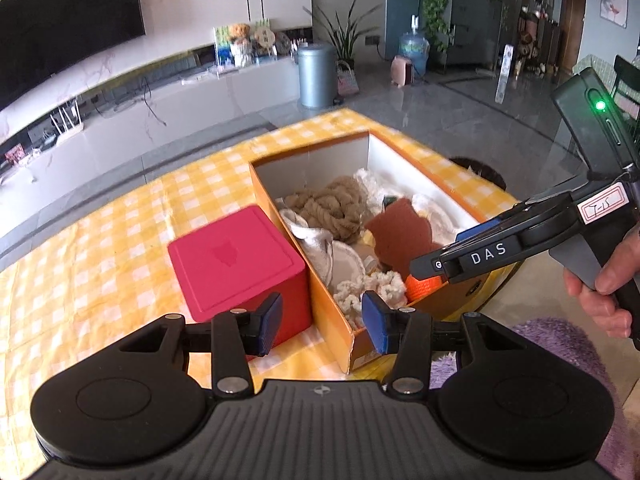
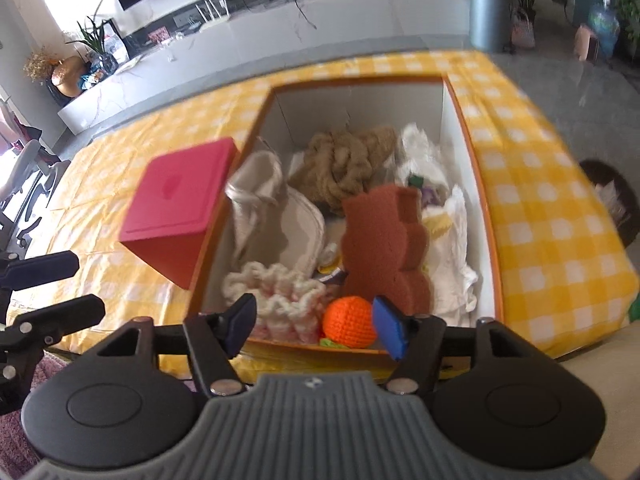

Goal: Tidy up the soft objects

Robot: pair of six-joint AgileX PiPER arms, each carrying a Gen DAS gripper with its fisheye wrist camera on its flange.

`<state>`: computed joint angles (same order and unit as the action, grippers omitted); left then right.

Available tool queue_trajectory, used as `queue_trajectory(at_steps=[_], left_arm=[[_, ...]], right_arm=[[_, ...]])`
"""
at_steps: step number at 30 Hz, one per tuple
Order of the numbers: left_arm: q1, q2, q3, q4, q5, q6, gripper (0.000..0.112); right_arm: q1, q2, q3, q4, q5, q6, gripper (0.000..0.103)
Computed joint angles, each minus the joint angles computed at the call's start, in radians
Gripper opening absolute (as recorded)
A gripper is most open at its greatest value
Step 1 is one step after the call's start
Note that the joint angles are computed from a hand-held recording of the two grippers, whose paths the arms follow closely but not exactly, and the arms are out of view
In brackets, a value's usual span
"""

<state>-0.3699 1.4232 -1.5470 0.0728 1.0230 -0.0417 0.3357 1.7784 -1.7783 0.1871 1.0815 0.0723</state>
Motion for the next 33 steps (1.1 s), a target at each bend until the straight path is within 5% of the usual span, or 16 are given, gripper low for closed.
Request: queue_trajectory(at_steps=[5, 12, 19, 22, 25, 29, 33], left_arm=[[-0.022, -0.096, 0.047, 0.048, -0.051, -0.023, 0.055], [-0.050, -0.246, 0.115, 0.186, -0.125, -0.134, 0.057], [-0.222, -0.395, 0.296, 0.710, -0.197, -0.533, 0.083], [-0.295, -0.439, 0.362, 0.865, -0.147, -0.669, 0.092], [-0.406, -0.446, 0.430, 1.027, -0.039, -0.837, 0.096], [-0.400, -0.462, 0.496, 0.998, -0.049, -0.884, 0.096], [-0.341, -0.469, 0.543, 0.926, -0.081, -0.903, 0.096]], right_arm=[[0.077, -0.095, 0.001, -0.103, -0.022, 0.050, 0.077], [0.284, -0.295, 0.118, -0.434, -0.167, 0.241, 0.085], [0.560, -0.477, 0.337, -0.978, -0.267, 0.774, 0.095], [0.689, -0.532, 0.450, -1.206, -0.234, 1.053, 0.097], [0.829, -0.546, 0.546, -1.393, -0.117, 1.261, 0.098], [0.961, -0.506, 0.612, -1.496, 0.063, 1.414, 0.098], [0.958, -0.491, 0.652, -1.449, 0.031, 1.487, 0.098]])
